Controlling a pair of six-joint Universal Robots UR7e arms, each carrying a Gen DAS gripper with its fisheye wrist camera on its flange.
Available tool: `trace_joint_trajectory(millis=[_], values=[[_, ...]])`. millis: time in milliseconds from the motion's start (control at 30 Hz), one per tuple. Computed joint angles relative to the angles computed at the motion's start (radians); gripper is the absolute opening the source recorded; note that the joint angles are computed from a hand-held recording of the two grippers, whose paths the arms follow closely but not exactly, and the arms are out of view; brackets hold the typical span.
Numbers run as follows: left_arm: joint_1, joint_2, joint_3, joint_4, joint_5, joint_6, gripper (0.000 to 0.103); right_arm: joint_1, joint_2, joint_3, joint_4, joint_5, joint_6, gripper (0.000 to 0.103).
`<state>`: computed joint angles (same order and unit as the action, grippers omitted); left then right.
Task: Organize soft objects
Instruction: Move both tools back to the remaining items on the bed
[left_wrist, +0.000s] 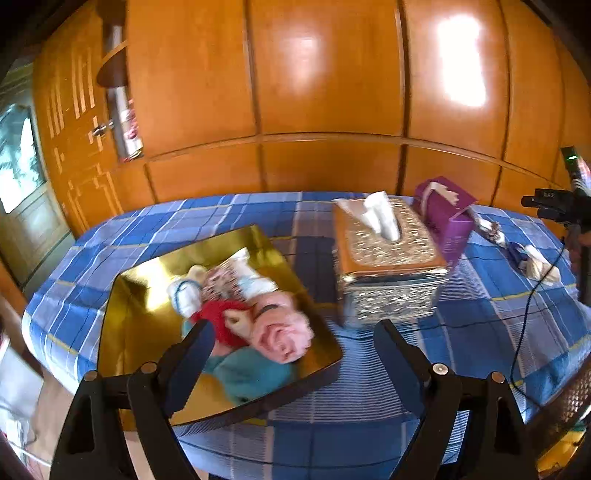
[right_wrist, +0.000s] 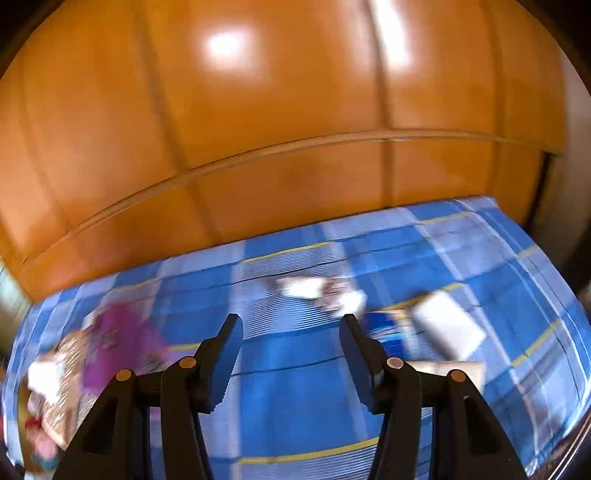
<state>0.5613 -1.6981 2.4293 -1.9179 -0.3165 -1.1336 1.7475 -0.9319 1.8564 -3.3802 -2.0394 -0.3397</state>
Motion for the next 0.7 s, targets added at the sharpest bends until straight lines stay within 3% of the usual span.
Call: trace_joint_trajectory(millis=[233, 300, 367, 700], values=[[0.004, 0.148, -0.021, -0.334, -0.023, 0.306, 0.088, -0.088, 0.018, -0.032, -0.138, -0.103, 0.068, 0.055], [0.006, 0.198, -0.034, -0.425, -0.032, 0.390, 0.088, -0.116, 0.003, -0.034, -0.078, -0.131, 0.160, 0.055], [0.010, 0.245, -0.048, -0.521, -0.047, 0.477, 0.088, -0.143, -0.030, -0.019, -0.035, -0.075, 0.255, 0.055], [0.033, 0.460, -0.158, -0.826, -0.121, 0.802, 0.088, -0.178, -0.076, 0.014, 0.013, 0.026, 0.343, 0.055]])
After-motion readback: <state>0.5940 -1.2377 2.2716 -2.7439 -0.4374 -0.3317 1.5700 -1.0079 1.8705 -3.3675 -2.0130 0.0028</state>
